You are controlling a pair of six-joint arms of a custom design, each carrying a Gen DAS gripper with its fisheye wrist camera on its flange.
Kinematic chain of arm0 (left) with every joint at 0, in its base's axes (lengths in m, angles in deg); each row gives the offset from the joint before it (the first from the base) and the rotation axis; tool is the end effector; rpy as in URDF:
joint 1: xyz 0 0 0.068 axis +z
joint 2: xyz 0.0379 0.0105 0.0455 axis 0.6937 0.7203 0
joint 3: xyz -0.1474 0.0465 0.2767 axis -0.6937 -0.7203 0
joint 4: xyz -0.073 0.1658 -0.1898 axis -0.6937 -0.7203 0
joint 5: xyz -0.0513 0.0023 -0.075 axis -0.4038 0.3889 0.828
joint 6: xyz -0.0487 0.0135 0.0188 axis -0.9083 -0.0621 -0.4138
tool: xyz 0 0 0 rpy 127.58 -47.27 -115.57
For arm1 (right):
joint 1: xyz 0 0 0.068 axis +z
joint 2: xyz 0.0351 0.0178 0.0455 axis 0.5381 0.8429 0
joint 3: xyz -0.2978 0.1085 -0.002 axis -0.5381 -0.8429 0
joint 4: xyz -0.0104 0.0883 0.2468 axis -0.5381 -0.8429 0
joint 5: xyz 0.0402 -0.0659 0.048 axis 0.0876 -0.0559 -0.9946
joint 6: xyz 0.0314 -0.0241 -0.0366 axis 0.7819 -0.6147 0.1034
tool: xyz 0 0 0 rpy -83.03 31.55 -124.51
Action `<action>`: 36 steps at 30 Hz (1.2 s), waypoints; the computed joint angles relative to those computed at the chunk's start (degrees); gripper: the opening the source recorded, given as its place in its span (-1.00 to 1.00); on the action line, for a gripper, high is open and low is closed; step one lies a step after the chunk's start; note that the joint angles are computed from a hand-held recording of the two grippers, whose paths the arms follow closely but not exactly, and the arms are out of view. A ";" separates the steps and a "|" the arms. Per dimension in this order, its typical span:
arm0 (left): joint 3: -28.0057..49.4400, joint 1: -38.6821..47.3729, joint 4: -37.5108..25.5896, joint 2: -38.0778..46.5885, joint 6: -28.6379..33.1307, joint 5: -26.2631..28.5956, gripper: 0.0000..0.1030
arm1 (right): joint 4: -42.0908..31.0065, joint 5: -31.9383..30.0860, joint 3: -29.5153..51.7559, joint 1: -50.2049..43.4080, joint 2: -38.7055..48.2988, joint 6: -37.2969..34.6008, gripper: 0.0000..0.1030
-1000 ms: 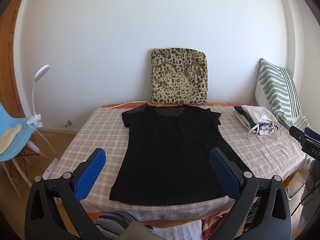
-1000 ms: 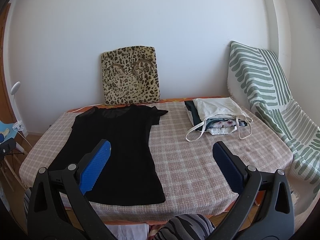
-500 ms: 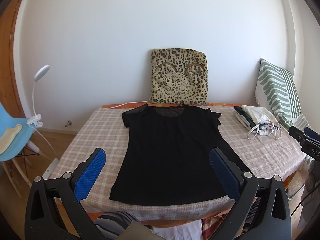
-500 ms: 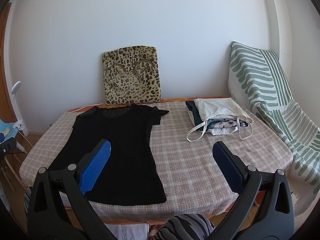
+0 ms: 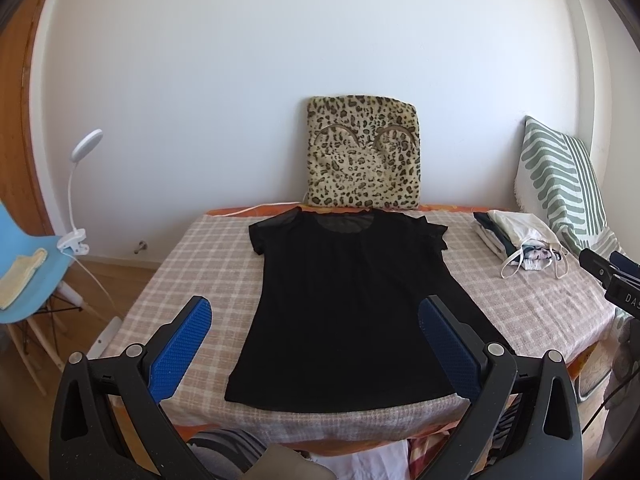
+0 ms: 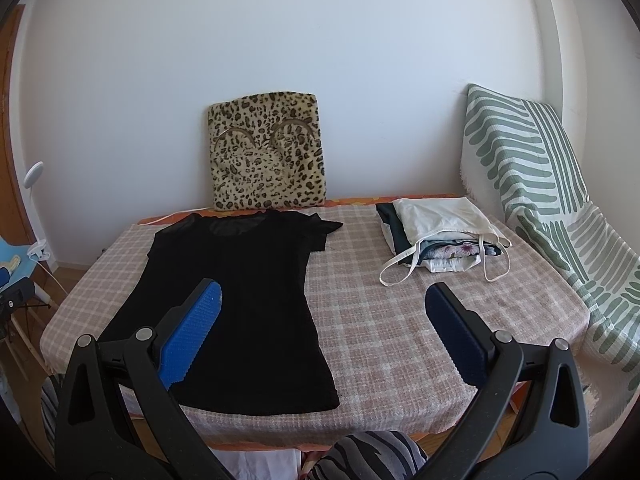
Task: Fold small clothes
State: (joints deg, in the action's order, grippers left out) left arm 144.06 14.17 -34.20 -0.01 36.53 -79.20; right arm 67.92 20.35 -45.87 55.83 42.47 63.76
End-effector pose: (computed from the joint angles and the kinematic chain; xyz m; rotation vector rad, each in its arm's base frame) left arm 0.1942 -0.0865 0.3852 -0.2459 2.0493 0.1323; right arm 0.1330 0.0403 0.3579 0.0295 1.7974 -0.0613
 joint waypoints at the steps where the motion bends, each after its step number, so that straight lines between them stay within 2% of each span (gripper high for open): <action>1: -0.03 0.15 -0.03 -0.01 0.04 0.01 0.99 | 0.10 0.83 0.26 0.91 0.53 0.16 1.00; 4: -0.11 0.62 -0.04 0.06 0.15 0.03 0.99 | 0.59 2.24 0.79 2.55 1.82 0.39 1.00; 12: -0.65 2.85 0.56 -0.51 0.78 1.28 0.99 | 2.68 0.94 0.36 1.96 2.59 -0.96 1.00; 15: -0.81 5.57 0.50 -1.04 2.07 3.83 0.99 | 3.15 0.03 1.00 1.56 3.64 -1.26 1.00; 20: -0.71 13.92 -0.60 -3.23 5.94 11.60 0.99 | 4.66 -1.70 2.71 1.59 6.00 -2.80 1.00; 22: -0.63 19.23 -0.98 -3.96 7.21 17.09 0.99 | 4.88 -3.90 3.91 1.25 7.44 -3.53 1.00; 24: -0.83 23.86 -1.33 -4.51 9.15 20.35 0.97 | 4.95 -7.11 5.34 0.34 9.14 -3.75 1.00; 27: -1.67 30.80 -0.95 -5.02 12.63 24.89 0.79 | 4.43 -12.61 8.49 -1.34 12.50 -2.66 1.00; 30: -1.77 39.85 -1.74 -3.50 15.03 33.84 0.70 | 3.28 -17.61 12.99 -2.68 17.29 -1.11 1.00; 34: -3.29 49.48 -0.97 -0.48 16.91 45.23 0.44 | 1.13 -20.33 20.62 -2.44 25.41 0.73 1.00; 36: -4.22 52.11 -0.47 1.46 17.75 48.84 0.32 | -0.08 -21.60 24.42 -2.22 29.30 1.76 1.00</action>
